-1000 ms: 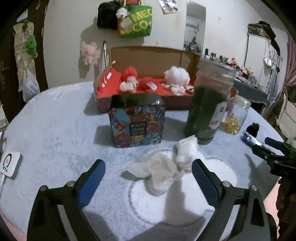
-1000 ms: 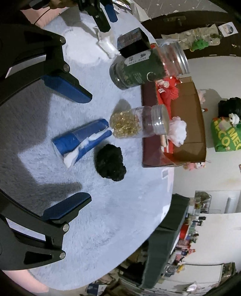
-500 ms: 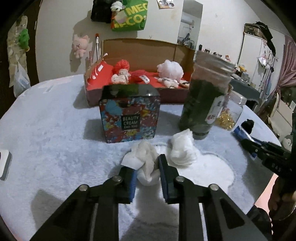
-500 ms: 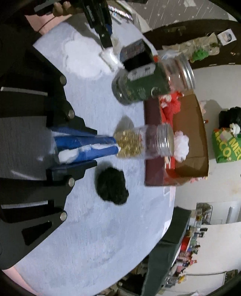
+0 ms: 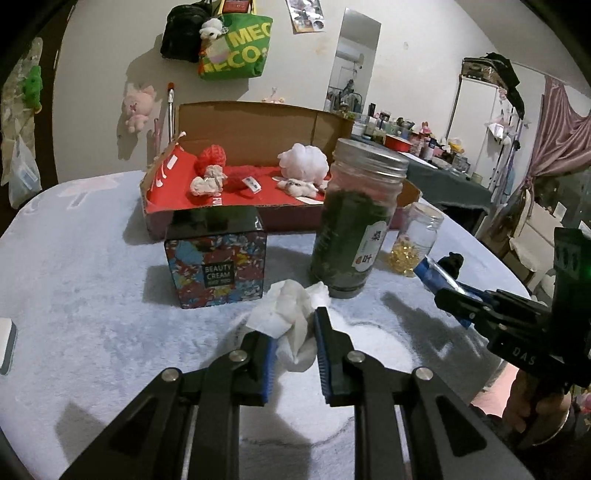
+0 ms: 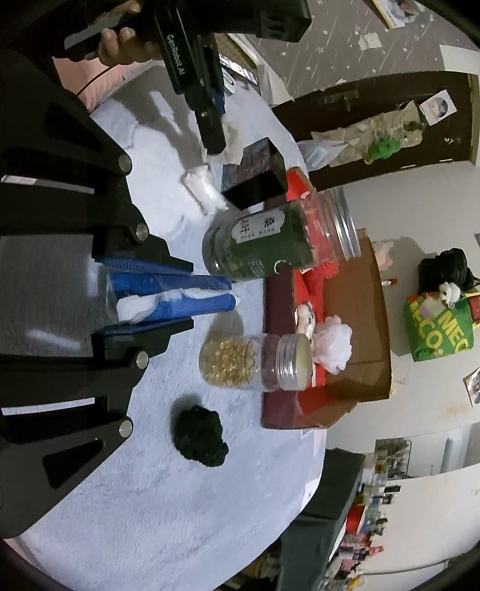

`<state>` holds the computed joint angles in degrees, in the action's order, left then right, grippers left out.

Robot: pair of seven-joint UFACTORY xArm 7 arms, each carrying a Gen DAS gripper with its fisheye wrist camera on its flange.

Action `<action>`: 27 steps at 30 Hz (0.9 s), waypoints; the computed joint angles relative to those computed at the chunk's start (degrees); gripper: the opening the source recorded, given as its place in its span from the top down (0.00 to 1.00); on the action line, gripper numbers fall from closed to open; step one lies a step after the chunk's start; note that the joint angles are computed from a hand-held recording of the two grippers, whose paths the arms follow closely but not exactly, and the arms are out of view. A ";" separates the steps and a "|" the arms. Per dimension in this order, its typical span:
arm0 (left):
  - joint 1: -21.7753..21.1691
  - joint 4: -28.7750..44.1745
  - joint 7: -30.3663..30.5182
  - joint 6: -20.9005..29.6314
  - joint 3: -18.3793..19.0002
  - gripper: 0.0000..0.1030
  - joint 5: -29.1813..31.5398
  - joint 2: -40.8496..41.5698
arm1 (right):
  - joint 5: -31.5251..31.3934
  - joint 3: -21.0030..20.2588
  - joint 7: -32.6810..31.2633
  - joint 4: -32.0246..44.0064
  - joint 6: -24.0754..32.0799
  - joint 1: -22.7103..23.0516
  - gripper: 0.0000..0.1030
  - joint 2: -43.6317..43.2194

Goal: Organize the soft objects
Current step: 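Carry the tissue and blue-wrapped item with both tools into the box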

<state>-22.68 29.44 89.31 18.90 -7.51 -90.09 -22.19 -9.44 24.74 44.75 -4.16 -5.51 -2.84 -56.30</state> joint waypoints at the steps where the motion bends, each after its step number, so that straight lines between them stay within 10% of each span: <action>1: 0.06 0.03 -0.16 0.02 0.03 0.81 0.14 0.05 | -0.05 -0.31 -0.22 0.07 -0.17 0.00 0.79 0.28; 15: 3.43 1.20 -2.37 0.18 3.91 0.81 4.59 1.22 | -1.06 -6.75 -3.02 -2.86 9.49 2.80 0.79 -10.55; 27: 7.11 7.55 -1.76 3.30 7.09 0.81 10.67 8.89 | 0.58 -19.50 -18.66 -2.45 12.99 -0.66 0.79 -12.01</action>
